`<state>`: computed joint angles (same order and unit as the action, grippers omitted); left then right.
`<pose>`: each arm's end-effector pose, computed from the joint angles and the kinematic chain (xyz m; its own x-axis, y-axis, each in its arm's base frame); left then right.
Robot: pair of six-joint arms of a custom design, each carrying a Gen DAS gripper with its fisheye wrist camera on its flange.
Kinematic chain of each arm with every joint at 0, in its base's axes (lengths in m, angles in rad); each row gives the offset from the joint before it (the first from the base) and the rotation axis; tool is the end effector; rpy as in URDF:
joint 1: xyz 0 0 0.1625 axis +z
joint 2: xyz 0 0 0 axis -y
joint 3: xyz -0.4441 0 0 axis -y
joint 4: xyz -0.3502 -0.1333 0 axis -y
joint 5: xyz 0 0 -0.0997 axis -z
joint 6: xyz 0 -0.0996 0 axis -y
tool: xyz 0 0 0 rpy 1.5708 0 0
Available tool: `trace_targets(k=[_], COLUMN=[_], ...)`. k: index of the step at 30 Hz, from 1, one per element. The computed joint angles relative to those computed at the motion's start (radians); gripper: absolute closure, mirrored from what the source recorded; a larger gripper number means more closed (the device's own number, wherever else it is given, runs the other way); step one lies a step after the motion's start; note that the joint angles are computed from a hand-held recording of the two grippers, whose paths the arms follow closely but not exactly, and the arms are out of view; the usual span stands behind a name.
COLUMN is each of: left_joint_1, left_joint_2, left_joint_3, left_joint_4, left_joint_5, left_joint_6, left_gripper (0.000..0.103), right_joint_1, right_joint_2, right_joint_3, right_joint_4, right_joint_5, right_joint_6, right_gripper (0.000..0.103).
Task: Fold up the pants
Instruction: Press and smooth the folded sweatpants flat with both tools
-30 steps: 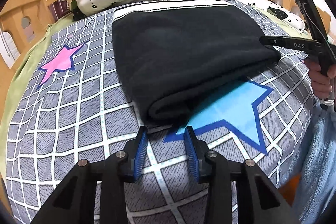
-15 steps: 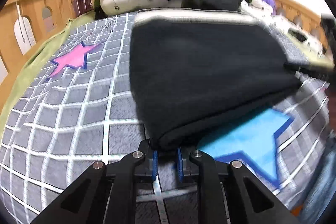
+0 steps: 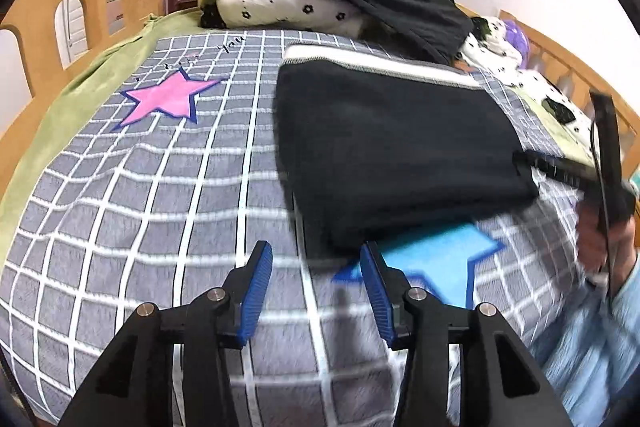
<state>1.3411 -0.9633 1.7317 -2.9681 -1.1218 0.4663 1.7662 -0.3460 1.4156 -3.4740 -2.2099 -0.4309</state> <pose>0.0265 -0.6621 0.2698 -0.7527 0.3151 -0.5780 0.5850 0.7229 -0.3676 0.2108 -0.6843 0.0261 -0.7388 -0.0234 0.6735 -0.4833 0.7150 -0.5052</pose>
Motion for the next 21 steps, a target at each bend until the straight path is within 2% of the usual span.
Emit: trace_targets(k=[3,5,7,11,15,21], left_joint_1=[-0.023,-0.031,-0.042,-0.052,-0.046,-0.048], left_joint_2=[0.054,0.089,0.129,0.169,0.169,0.172], left_joint_3=[-0.065,-0.111,-0.151,-0.171,-0.161,-0.235], left_joint_4=[0.001,0.019,0.032,0.026,0.015,0.123], left_joint_5=[0.033,0.035,0.065,0.117,0.112,0.095], left_joint_6=[0.008,0.007,0.023,0.061,0.064,0.010], left_gripper=[0.059,0.059,0.059,0.055,0.052,0.052], right_joint_1=[-0.002,0.000,0.000,-0.006,-0.007,-0.006], right_joint_2=[0.018,0.029,0.031,0.024,0.026,0.015], right_joint_3=[-0.034,-0.044,-0.040,-0.027,-0.027,-0.039], right_joint_4=[0.035,0.026,0.013,0.009,0.003,0.018], right_joint_5=[-0.017,-0.028,-0.028,-0.013,-0.011,0.007], right_joint_6=[0.014,-0.003,-0.011,0.001,-0.006,0.003], right_gripper=[0.061,0.061,0.061,0.061,0.061,0.061])
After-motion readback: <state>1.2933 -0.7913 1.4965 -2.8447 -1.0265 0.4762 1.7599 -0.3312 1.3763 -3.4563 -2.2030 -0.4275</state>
